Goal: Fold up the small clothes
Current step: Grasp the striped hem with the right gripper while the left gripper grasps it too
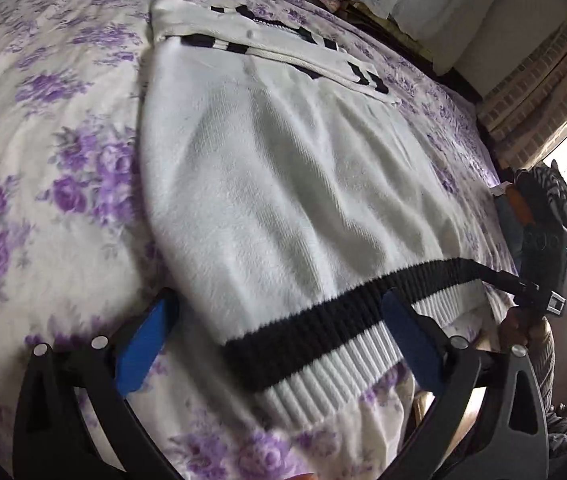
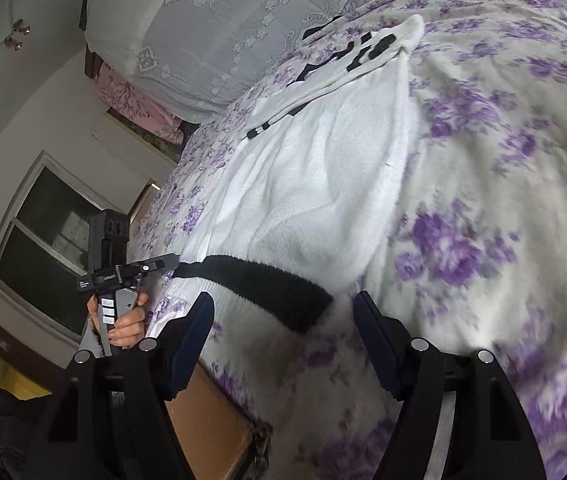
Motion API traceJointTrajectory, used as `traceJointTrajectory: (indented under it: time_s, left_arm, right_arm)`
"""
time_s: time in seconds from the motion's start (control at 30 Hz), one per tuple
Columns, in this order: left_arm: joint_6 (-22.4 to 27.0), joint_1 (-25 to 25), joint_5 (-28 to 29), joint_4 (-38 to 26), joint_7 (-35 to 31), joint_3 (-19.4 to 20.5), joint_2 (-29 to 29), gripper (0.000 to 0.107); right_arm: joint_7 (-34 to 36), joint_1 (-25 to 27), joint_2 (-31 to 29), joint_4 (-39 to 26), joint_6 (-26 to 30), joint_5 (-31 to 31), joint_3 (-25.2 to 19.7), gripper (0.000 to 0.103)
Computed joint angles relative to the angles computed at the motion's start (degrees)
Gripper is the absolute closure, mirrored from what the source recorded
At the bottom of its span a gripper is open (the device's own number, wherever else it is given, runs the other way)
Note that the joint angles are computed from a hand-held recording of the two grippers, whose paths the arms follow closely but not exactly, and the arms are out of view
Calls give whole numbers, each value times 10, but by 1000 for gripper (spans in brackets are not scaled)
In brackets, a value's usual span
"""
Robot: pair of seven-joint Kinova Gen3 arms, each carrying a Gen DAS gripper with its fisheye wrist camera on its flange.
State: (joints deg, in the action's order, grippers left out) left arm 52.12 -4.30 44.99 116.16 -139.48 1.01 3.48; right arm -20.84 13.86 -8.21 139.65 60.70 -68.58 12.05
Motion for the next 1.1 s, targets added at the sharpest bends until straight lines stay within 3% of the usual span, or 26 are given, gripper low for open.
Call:
traceJointTrajectory:
  time_s: [0.17, 0.3, 0.47, 0.63, 0.7, 0.73, 0.77, 0.87, 1.0, 1.1]
  left_arm:
    - [83, -33, 80, -22, -61, -13, 45, 9]
    - [146, -98, 120, -6, -130, 21, 48, 13]
    - [63, -13, 47, -1, -83, -2, 23, 13]
    - [40, -6, 62, -3, -65, 7, 24, 13]
    - [17, -1, 63, 6, -64, 7, 12, 37]
    - [2, 5, 54, 11, -57, 8, 2, 55]
    - [-10, 9, 49, 17, -54, 7, -4, 66]
    - [-26, 14, 42, 23, -51, 3, -11, 77]
    - [-14, 13, 34, 17, -51, -1, -6, 80]
    - [-7, 14, 36, 12, -49, 3, 8, 61]
  right_arm:
    - [16, -10, 43, -17, 4, -44, -12, 30]
    - [42, 12, 51, -5, 40, -60, -4, 30]
    - [68, 32, 37, 11, 55, -46, -3, 30]
    - [24, -7, 12, 2, -22, -54, -35, 32]
    - [-7, -4, -19, 9, -69, -52, -64, 39]
    - [-25, -10, -35, 13, -92, -48, -71, 49]
    - [-34, -20, -46, 18, -106, -46, -68, 55]
    - [-38, -46, -57, 27, -113, -40, -36, 62]
    - [-72, -68, -60, 19, -133, -12, -38, 65]
    - [-72, -91, -42, 9, -132, -14, -33, 55]
